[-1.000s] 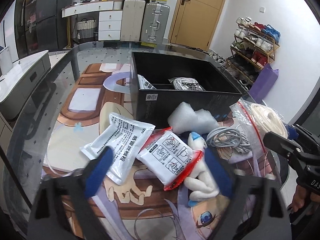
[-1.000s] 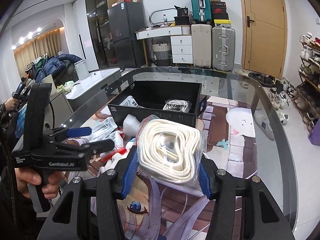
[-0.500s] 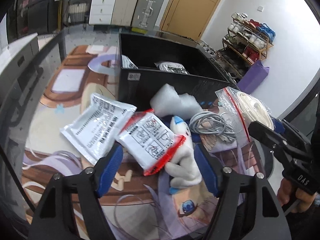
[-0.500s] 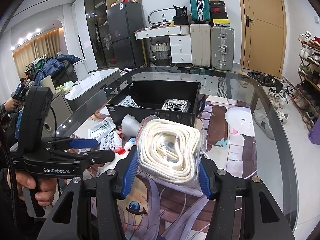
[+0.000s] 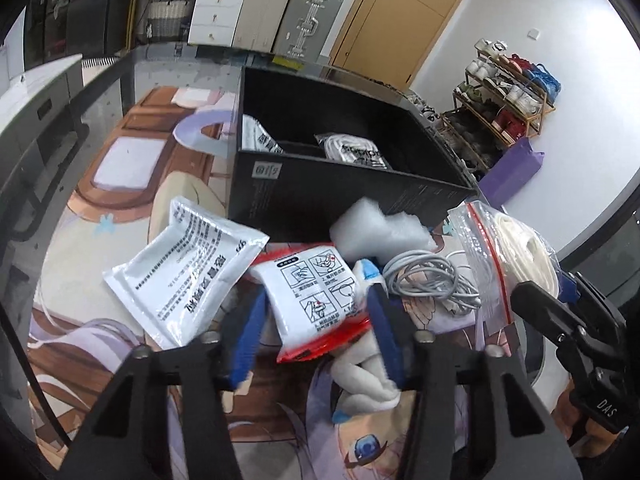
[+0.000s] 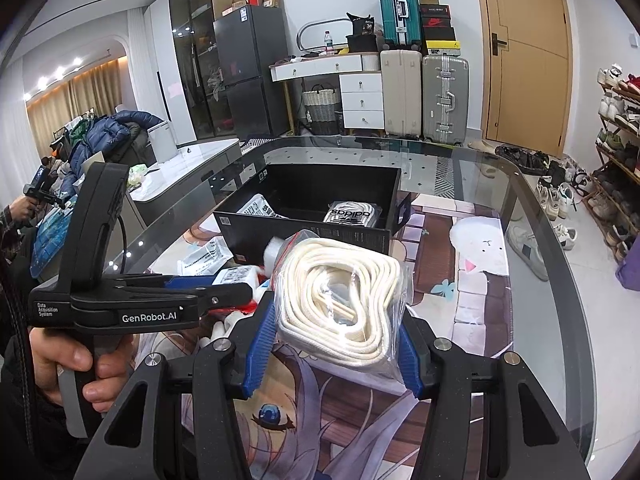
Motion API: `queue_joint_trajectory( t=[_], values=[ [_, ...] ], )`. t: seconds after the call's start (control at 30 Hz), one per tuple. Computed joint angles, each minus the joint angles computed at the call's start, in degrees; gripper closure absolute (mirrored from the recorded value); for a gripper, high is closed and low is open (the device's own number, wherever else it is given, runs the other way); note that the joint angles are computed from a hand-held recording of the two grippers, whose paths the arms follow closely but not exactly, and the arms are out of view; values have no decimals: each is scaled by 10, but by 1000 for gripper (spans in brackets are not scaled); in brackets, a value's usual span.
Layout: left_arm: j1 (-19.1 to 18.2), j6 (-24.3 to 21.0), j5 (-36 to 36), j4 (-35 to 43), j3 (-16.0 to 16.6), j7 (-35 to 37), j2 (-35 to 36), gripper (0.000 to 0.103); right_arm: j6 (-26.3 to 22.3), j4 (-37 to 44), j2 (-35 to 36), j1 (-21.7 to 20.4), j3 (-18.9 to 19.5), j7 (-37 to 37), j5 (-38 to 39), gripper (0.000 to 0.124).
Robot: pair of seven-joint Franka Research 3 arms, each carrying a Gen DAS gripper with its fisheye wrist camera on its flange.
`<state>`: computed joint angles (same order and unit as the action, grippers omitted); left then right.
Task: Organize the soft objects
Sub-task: 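Lift the rope bag with the right gripper while the left gripper grasps a red-edged packet, then lower both held items into the black box and open both grippers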
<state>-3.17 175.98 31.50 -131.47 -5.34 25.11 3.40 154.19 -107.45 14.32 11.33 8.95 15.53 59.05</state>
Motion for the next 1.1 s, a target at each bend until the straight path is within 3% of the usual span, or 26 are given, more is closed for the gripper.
queue_joint_trajectory(
  t=[0.17, 0.47, 0.97, 1.1],
  values=[
    [-3, 2, 49, -5, 8, -35, -7, 64, 0, -1, -1, -1, 1, -2, 1, 70],
    [11, 8, 100, -21, 0, -72, -28, 64, -1, -7, -8, 0, 1, -18, 13, 70],
    [66, 28, 280, -27, -30, -226, -72, 64, 10, -10, -12, 4, 1, -38, 36, 70],
    [73, 37, 297, -23, -34, -233, -77, 64, 15, -10, -14, 5, 1, -45, 45, 70]
  ],
)
